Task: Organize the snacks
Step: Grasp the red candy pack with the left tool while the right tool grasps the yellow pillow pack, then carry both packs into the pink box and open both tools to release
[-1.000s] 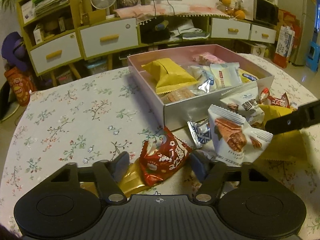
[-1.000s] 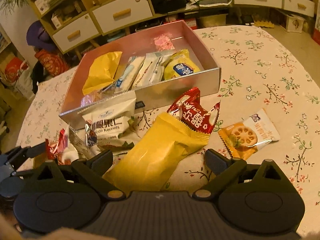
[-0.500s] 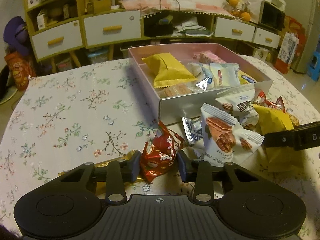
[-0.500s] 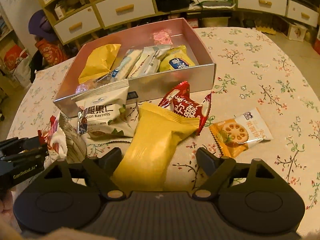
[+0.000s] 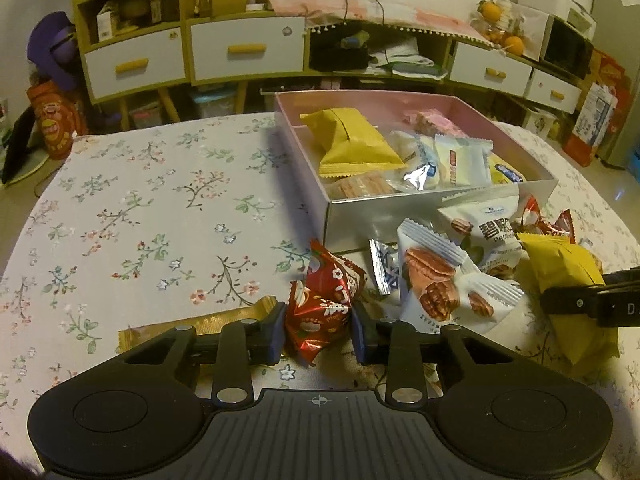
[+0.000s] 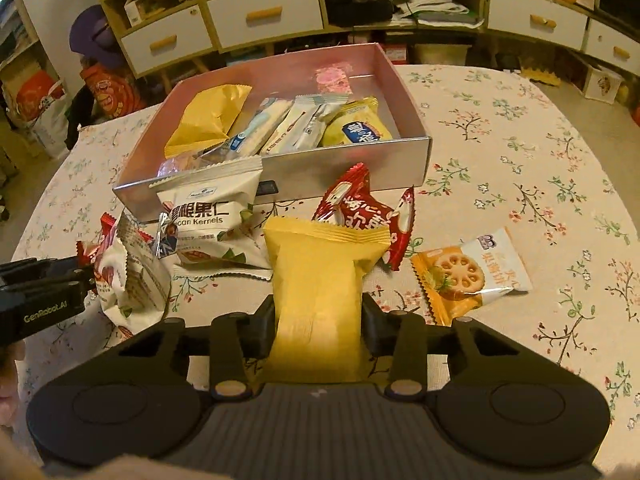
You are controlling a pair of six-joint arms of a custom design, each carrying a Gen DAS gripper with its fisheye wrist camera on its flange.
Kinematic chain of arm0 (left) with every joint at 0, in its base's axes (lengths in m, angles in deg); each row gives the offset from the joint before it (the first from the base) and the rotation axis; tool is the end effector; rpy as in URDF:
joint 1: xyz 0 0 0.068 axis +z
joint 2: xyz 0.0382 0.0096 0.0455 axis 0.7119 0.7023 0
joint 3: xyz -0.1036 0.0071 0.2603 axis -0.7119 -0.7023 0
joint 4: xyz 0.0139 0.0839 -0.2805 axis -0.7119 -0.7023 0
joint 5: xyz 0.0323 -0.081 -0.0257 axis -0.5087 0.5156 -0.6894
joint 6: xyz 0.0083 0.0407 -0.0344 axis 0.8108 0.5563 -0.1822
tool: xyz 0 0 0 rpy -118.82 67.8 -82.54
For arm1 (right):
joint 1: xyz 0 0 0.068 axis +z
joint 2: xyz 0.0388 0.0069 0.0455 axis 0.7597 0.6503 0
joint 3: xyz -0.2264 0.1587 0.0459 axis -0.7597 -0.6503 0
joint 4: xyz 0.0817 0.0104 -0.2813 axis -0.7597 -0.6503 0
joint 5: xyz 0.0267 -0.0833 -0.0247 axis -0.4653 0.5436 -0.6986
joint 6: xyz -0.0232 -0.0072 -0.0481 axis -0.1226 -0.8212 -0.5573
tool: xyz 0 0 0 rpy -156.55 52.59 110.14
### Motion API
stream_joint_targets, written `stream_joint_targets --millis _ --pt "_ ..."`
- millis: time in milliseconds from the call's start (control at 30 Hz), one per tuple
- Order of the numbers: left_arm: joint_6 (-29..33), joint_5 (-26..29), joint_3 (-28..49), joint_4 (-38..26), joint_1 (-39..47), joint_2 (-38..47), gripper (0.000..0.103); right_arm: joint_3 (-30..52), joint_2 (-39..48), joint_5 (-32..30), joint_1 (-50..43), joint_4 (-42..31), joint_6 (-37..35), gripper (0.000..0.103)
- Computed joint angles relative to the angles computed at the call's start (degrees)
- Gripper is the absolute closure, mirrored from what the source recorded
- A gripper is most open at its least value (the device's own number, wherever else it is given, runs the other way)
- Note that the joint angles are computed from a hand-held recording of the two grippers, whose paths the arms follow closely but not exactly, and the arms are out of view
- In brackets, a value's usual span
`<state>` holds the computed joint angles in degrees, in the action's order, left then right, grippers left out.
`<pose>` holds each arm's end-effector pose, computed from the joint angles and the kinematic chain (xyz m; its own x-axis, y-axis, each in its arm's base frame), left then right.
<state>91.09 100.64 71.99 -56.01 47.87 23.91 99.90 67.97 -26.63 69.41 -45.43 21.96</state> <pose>0.2920 -0.0024 0.0721 -0.6386 0.3684 -0.6756 0.5428 0.8379 -0.0563 0.1951 0.0630 0.0707 -0.7803 0.3531 -0.5162 0.3108 0.9352 0.1699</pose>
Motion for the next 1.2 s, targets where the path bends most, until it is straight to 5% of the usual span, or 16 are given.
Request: stream_joint_targets --millis 667,1200 --pt "-3.98 1.49 -0.36 -2.53 1.56 -7.66 0.073 0.15 -11.27 -3.79 -4.58 -5.39 -1.89 0.066" --pt "-14.56 -3.63 0.64 -2.62 -8.87 -12.49 0.073 4.07 -14.61 -8.19 -14.05 -6.85 -8.8 0.066"
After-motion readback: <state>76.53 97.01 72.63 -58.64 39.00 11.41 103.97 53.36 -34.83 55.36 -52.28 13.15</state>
